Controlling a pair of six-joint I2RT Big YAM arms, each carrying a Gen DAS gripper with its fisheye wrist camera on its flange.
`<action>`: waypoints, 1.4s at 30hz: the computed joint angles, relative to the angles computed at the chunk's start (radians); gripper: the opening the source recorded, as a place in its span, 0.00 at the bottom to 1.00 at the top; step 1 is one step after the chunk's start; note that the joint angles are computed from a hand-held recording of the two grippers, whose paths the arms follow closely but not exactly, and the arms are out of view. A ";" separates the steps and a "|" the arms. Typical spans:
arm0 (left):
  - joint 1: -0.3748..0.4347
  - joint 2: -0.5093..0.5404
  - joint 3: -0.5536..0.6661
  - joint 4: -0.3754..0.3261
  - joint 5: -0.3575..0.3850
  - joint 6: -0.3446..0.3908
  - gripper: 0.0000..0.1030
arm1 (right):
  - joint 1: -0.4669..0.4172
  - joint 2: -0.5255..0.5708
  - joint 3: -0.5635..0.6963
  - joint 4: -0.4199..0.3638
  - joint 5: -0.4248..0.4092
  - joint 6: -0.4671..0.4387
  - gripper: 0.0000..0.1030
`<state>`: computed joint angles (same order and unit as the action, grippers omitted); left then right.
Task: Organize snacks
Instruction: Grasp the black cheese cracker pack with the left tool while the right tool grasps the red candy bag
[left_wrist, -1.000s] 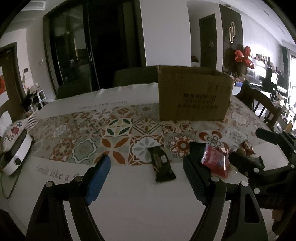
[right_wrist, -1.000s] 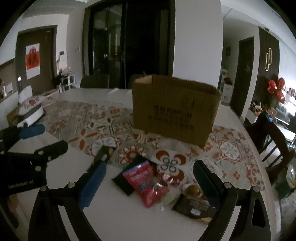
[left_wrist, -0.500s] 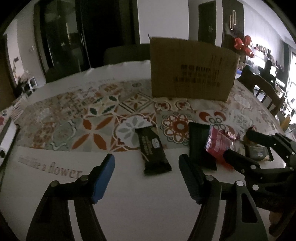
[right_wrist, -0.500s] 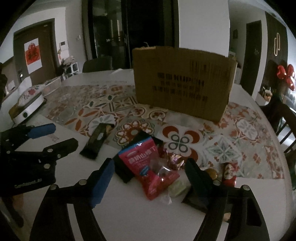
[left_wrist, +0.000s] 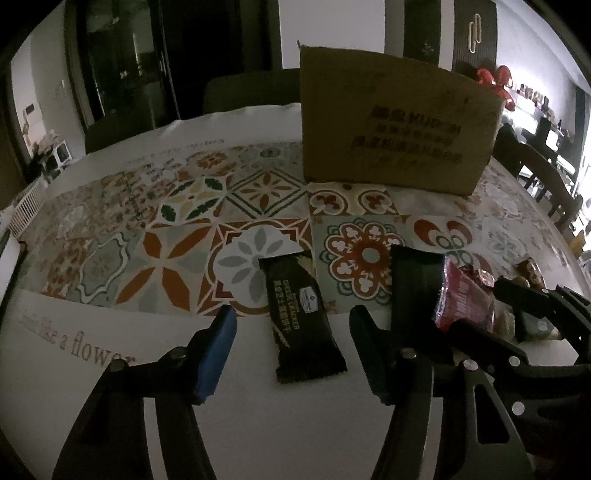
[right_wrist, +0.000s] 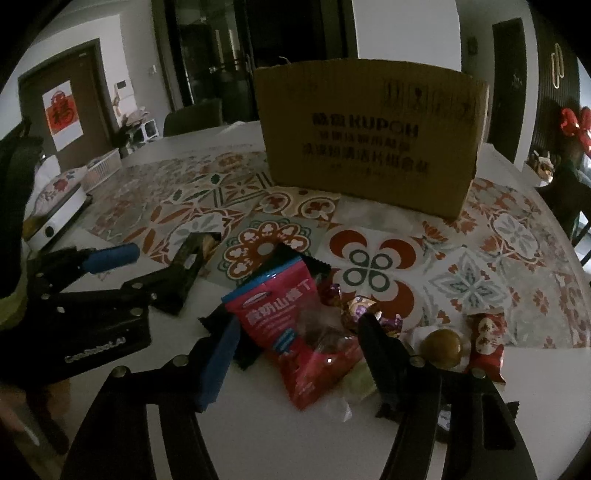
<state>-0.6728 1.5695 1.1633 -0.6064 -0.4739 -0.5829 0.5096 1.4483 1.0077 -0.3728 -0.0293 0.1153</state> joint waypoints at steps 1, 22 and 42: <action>0.002 0.005 0.002 0.000 0.004 0.000 0.60 | 0.000 0.003 0.003 0.000 0.000 -0.001 0.65; 0.034 0.050 0.029 0.011 0.081 -0.007 0.32 | -0.008 0.060 0.056 -0.034 -0.029 0.006 0.49; -0.026 -0.039 -0.013 0.026 0.036 0.029 0.30 | -0.007 -0.002 0.024 -0.019 -0.044 0.020 0.36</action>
